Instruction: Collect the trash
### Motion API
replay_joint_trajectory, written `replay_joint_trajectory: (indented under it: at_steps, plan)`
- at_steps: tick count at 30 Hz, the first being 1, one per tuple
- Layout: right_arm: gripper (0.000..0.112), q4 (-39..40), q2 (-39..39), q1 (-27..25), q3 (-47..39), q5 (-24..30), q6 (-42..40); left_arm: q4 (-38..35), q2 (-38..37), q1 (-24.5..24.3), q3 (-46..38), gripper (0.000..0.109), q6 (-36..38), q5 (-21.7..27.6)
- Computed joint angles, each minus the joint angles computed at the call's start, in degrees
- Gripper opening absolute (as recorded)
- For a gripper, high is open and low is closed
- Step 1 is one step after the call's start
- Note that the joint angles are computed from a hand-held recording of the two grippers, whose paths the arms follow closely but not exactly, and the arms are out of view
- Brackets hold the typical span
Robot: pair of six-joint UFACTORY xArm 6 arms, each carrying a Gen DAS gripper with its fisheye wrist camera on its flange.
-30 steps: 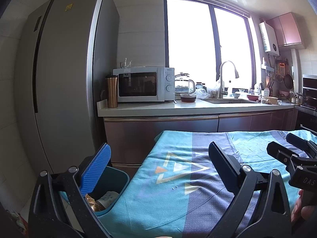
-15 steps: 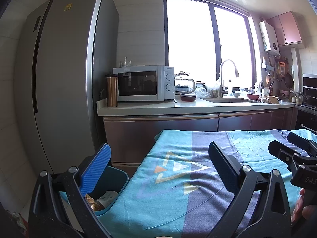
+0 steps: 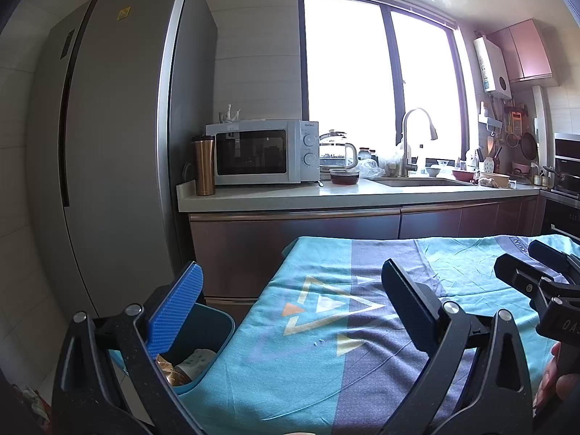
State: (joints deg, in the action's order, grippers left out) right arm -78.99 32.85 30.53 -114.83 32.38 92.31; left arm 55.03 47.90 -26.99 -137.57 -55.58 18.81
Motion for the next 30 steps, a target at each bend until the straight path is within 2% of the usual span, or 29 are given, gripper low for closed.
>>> replay_joint_trajectory:
  at_steps: [30]
  plan:
    - [0.096, 0.73, -0.18, -0.09, -0.19, 0.36, -0.67, -0.93, 1.01, -0.41, -1.26, 0.097, 1.06, 1.27]
